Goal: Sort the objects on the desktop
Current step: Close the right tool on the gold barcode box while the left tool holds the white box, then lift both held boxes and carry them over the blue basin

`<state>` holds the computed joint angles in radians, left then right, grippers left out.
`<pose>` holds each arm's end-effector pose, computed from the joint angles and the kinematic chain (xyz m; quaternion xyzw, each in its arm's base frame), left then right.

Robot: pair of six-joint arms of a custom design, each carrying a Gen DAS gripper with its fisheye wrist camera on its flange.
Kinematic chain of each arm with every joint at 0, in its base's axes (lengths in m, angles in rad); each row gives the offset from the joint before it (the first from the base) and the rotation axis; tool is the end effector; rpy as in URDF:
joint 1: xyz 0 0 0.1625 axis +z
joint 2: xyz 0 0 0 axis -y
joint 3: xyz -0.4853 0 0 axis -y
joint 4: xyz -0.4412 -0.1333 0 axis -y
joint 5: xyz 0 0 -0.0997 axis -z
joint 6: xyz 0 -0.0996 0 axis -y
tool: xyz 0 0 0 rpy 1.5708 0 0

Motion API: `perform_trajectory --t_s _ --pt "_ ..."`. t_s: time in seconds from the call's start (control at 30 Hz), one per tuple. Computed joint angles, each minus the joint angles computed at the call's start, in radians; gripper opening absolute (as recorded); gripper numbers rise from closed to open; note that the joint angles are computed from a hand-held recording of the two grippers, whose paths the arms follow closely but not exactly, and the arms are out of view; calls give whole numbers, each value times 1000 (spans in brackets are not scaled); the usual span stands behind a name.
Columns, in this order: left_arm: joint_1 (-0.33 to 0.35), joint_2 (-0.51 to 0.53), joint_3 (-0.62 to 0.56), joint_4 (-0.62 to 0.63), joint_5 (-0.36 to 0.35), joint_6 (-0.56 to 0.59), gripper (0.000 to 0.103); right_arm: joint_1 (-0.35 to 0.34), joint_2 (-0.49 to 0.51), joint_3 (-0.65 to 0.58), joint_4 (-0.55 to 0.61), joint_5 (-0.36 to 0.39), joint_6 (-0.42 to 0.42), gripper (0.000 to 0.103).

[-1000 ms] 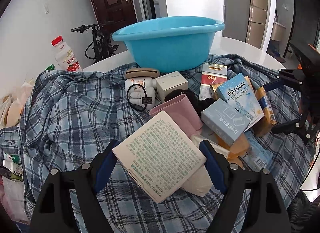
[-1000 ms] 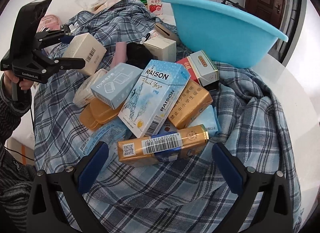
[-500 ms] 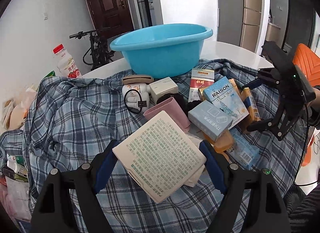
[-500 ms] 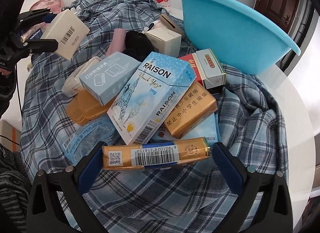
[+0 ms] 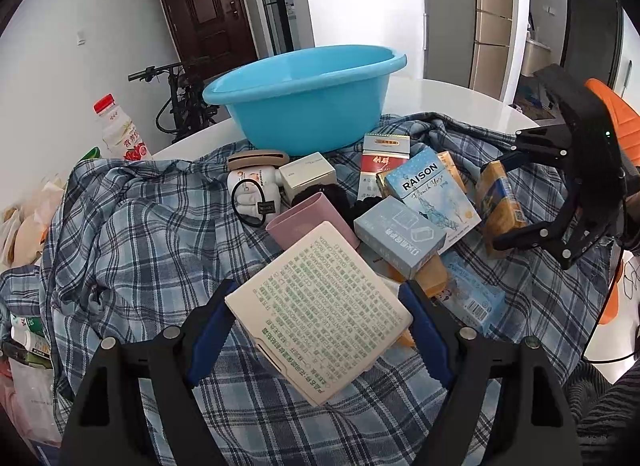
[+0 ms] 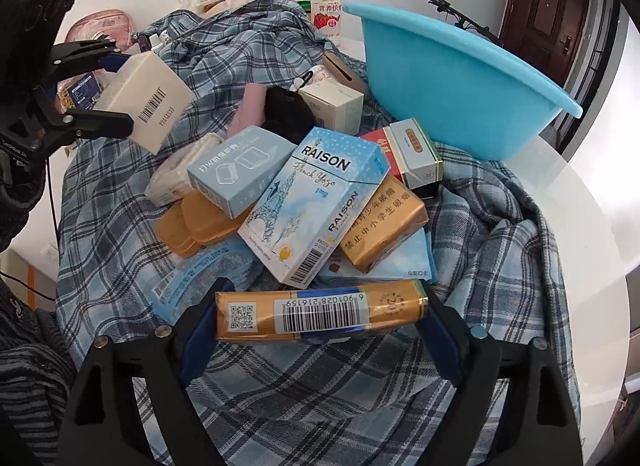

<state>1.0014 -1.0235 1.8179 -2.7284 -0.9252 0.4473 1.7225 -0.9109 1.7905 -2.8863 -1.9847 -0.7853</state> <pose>-0.2056 -0.6795 0.2232 0.4040 0.8427 -0.1900 0.3010 0.1991 -0.6854 0.1654 0.3918 -0.8726 0.1386 0.2566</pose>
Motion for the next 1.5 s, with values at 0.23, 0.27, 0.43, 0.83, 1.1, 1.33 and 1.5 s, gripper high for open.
perform_trajectory --t_s 0.23,0.27,0.43,0.83,1.1,1.33,1.5 --pt "-7 0 7 3 -7 2 83 23 -21 35 -24 -20 -7 87" --pt "-10 1 9 2 -6 2 83 24 -20 36 -27 -22 -11 87" --pt "-25 14 6 -5 4 17 83 28 -26 45 -44 -22 -6 87" --pt "-46 56 -59 -21 13 37 83 51 -29 -7 -36 0 13 87" --pt "-52 87 -109 -31 16 61 83 65 -24 -53 -33 14 7 87" --pt "-60 118 -158 -43 23 72 83 68 -12 -115 -12 30 42 87" --pt "-62 152 -222 -41 35 76 83 75 4 -180 6 36 62 87"
